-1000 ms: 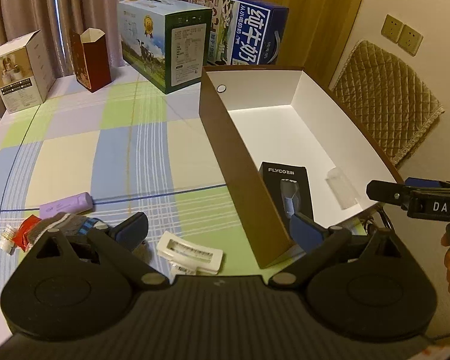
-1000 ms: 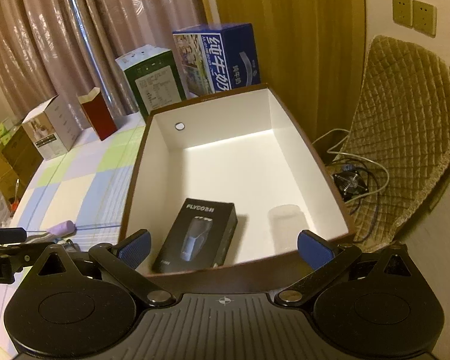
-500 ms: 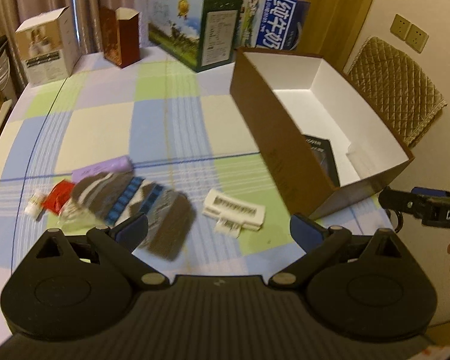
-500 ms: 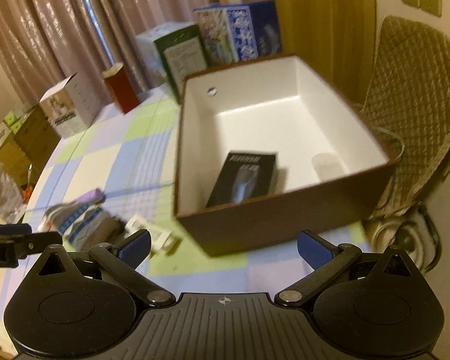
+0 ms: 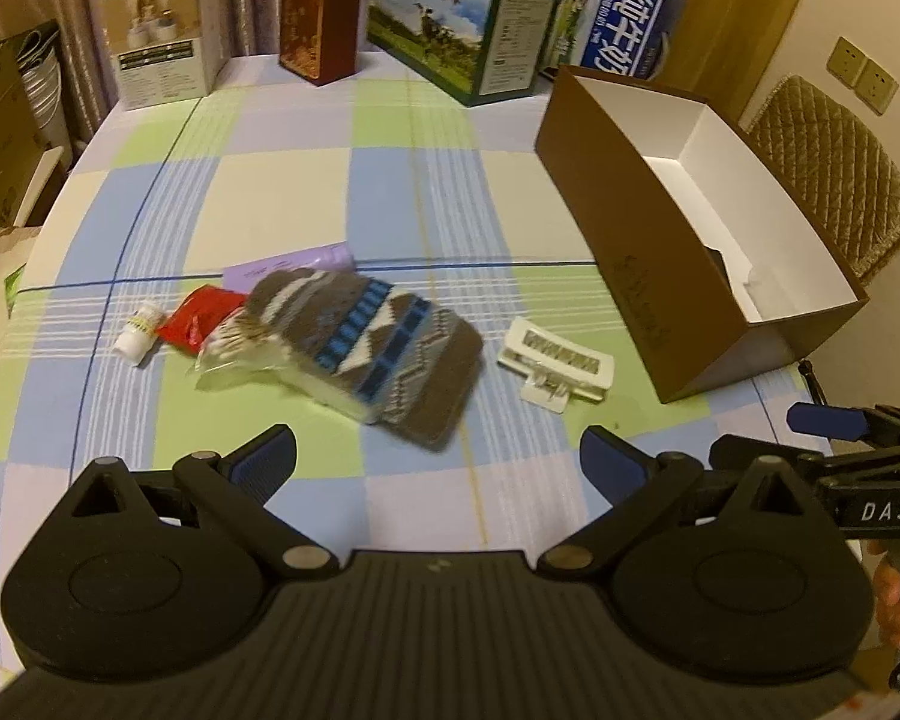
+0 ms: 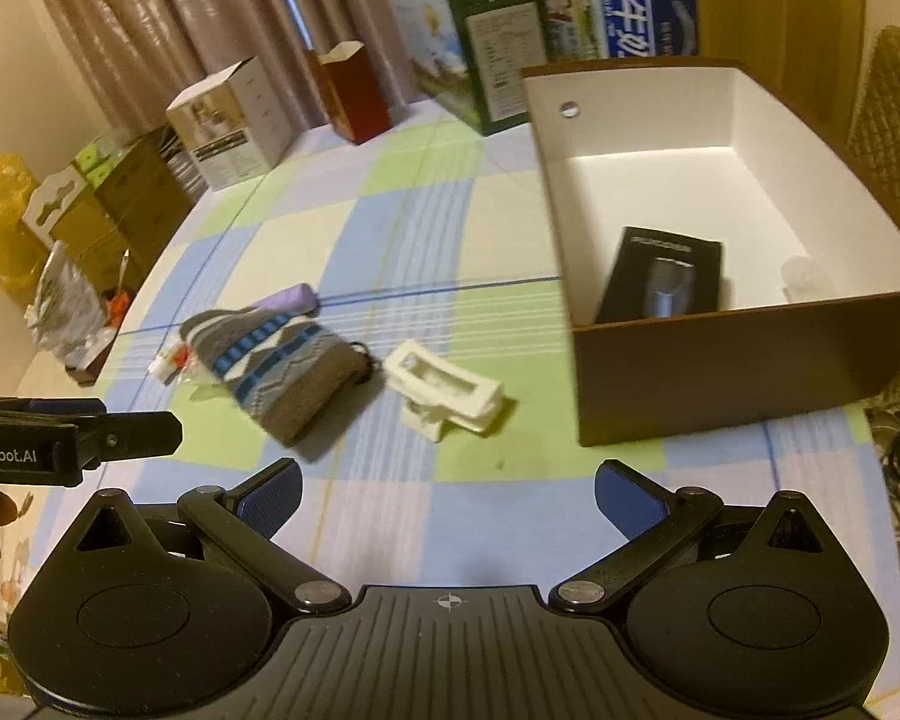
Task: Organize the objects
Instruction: 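Withdraw both tools from the cardboard box back over the table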
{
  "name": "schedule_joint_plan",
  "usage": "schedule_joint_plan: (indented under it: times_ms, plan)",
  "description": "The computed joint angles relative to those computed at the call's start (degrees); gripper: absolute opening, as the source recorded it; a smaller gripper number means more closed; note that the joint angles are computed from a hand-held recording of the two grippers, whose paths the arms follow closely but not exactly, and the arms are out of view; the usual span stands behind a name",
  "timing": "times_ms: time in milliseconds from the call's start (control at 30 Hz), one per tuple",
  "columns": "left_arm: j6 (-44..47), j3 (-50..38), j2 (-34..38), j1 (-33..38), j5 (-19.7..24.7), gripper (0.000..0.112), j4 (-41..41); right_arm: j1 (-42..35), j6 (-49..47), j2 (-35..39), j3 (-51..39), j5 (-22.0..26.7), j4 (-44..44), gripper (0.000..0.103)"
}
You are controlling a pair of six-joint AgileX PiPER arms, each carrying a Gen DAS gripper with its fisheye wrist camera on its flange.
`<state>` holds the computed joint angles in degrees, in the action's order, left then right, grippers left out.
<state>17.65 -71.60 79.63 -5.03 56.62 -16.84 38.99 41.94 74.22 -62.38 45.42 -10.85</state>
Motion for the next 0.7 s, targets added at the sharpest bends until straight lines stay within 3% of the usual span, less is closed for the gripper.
schedule_joint_plan:
  times_ms: [700]
  plan:
    - [5.00,1.95,1.37,7.76,-1.92,0.099,-2.78,4.27,-0.24,7.36,-1.24,-6.46,-5.10,0.099]
